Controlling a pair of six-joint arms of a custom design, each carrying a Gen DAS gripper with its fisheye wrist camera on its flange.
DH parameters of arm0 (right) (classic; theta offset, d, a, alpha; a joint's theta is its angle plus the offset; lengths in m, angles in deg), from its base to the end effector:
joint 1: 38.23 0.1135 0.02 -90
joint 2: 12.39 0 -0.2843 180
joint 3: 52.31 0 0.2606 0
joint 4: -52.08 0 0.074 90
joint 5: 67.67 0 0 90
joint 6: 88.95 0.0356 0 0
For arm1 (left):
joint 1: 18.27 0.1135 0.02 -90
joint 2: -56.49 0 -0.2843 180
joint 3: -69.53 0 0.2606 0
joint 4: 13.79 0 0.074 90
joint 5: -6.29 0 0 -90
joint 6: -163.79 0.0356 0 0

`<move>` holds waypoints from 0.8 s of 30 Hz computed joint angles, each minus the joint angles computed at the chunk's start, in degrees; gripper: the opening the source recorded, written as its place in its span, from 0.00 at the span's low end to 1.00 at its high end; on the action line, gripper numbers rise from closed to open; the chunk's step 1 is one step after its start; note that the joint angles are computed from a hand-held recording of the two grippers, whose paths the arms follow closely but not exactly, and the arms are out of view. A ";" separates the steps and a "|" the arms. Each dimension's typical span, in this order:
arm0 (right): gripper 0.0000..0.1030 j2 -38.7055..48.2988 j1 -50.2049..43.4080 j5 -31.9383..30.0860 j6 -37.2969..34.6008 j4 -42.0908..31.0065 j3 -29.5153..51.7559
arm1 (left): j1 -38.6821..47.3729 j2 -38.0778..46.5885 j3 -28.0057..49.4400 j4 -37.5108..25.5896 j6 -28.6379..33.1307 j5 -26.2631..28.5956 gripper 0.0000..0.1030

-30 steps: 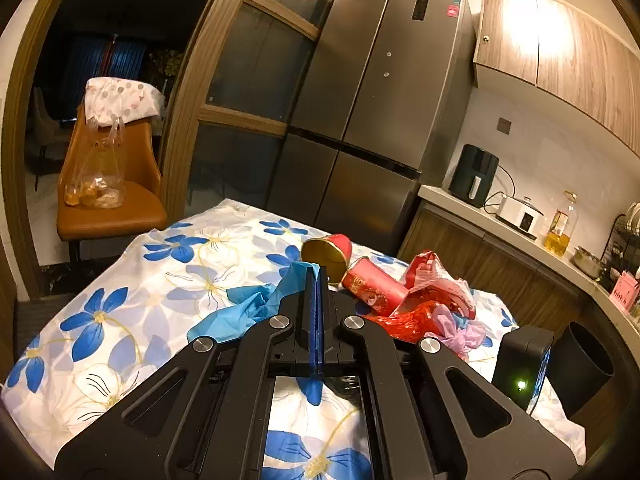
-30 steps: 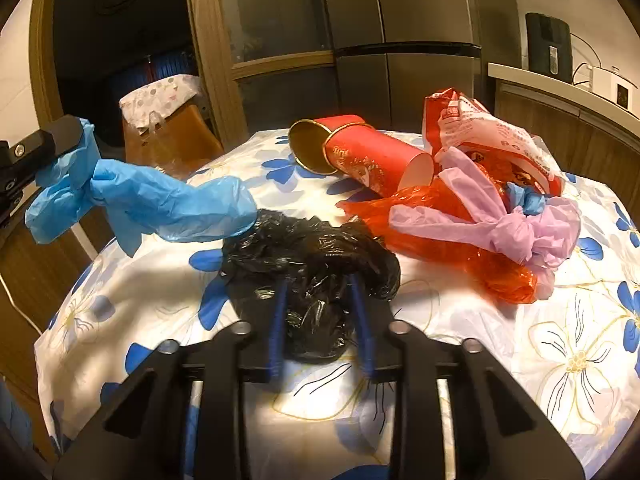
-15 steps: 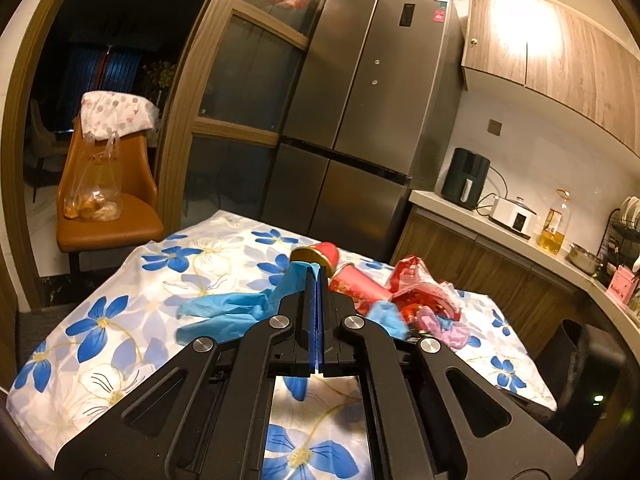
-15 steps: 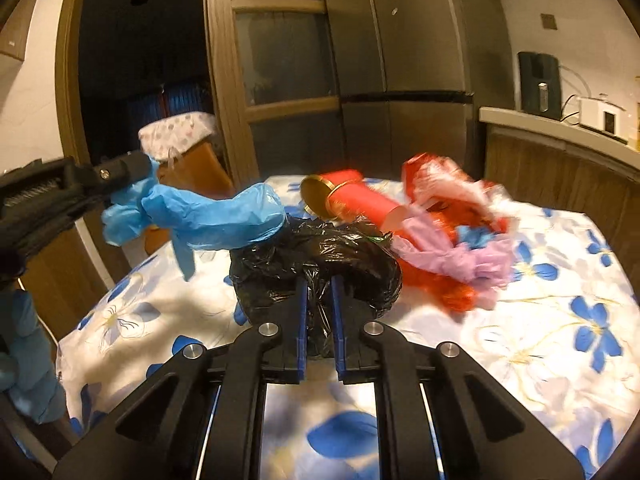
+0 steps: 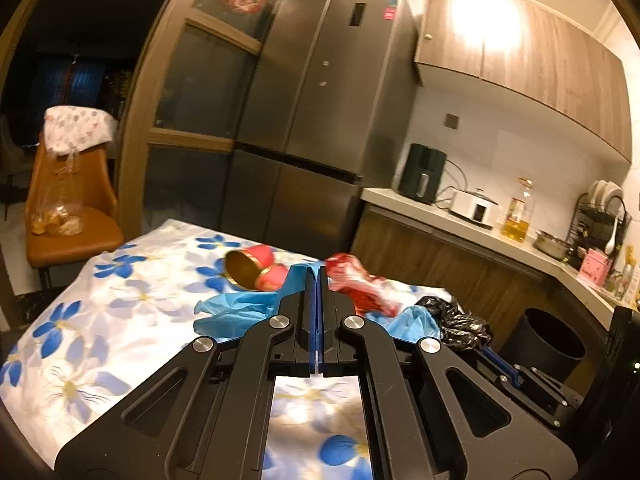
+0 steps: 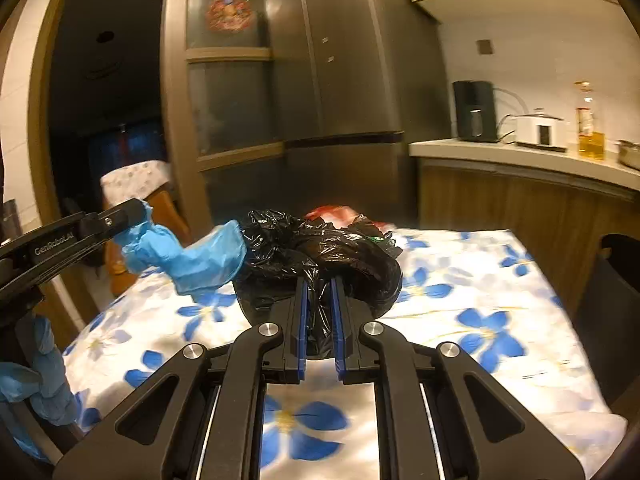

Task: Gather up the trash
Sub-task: 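Carry the blue glove and black bag with both tools over the black bin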

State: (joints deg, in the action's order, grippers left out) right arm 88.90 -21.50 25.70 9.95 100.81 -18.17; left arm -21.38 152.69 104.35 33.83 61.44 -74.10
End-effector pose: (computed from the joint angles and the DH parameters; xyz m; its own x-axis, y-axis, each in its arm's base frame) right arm 0.2695 0.0788 0.1175 -0.3352 0.0605 -0.9402 -0.1843 0.9744 0.1284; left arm 0.2808 -0.0212 0.1414 -0.2781 -0.1961 -0.9403 0.1596 0.9559 -0.2465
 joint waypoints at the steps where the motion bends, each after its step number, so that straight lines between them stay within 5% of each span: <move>1: 0.11 -0.04 -0.87 -0.24 -0.06 0.62 -0.55 | -1.03 -0.14 0.09 -0.18 -0.02 -0.50 0.00; 24: 0.11 -7.38 -33.06 -10.33 -1.24 6.40 -10.52 | -30.24 9.77 15.60 -4.73 5.15 -10.97 0.00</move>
